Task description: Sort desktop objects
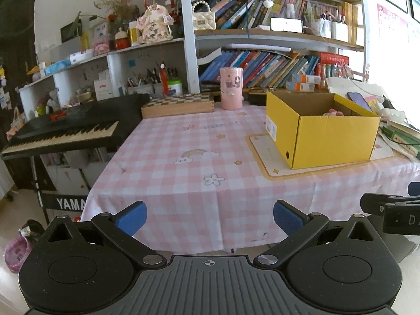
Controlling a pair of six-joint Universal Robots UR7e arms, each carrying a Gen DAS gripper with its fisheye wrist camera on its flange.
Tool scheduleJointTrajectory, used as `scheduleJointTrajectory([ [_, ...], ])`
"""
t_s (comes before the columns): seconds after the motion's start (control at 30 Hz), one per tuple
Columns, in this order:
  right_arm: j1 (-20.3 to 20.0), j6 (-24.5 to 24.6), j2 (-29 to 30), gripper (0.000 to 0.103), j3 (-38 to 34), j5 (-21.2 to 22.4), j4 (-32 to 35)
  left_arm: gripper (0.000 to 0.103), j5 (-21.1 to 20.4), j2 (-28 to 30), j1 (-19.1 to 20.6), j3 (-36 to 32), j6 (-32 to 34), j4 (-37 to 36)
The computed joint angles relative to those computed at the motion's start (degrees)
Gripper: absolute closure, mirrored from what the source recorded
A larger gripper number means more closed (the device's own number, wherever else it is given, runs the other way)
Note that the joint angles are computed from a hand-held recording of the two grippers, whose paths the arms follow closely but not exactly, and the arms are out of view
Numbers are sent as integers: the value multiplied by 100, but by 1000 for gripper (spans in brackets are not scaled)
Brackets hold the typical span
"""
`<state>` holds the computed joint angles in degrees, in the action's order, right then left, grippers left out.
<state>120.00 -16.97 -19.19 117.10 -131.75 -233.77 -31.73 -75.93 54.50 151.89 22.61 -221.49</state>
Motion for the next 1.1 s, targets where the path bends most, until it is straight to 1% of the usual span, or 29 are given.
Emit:
scheduleJointTrajectory([
  [0.37, 99, 64, 43, 10, -11, -79, 34, 0, -24, -106, 13, 42, 59, 32],
  [1.1, 160, 118, 3, 10, -1, -92, 143, 0, -63, -191, -12, 115, 92, 93],
])
